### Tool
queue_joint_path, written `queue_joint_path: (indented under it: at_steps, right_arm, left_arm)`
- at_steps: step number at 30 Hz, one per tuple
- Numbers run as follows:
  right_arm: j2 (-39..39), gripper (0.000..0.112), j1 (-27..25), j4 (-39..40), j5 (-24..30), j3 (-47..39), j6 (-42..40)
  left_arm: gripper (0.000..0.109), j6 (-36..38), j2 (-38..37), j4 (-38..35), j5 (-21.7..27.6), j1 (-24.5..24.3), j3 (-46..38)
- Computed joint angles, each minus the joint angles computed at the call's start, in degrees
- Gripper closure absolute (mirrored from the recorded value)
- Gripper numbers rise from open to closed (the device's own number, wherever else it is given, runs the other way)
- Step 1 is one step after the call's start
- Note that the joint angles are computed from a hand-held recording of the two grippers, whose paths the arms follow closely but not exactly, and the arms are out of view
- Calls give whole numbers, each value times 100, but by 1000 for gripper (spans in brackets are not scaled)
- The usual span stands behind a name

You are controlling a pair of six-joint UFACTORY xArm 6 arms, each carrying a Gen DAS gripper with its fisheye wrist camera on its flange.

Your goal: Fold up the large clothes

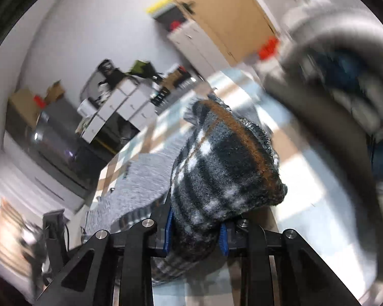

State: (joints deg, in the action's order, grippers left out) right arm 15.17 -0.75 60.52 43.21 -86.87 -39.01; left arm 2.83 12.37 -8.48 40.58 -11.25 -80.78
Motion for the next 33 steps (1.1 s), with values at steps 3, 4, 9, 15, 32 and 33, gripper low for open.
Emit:
queue_joint_path:
  at_steps: [3,4,9,15,32,33]
  right_arm:
    - [-162,87,94,-99,-271,98,-120]
    - [-174,87,102,-119,-282,92,-111]
    - [-432,88,-49,-540,-323,121,-419]
    - [-794,88,114,-1648,-807,-13,-536]
    - [-1341,81,3048,-3616,-2919,2451,-2599]
    - [-1318,80,3113,-3496,-2997,2504,-2706]
  left_arm:
    - [10,251,105,-250,114,-20,-152]
    - [10,281,127,-289,110,-42,-179]
    - [10,566,326,-582,107,-304,-422]
    - [10,2156,810,-2214,1255,-319,-1420]
    - [10,2540,-170,-4097,2243,2539,-187]
    - [10,2422,-172,-3996,2244,2523,-178]
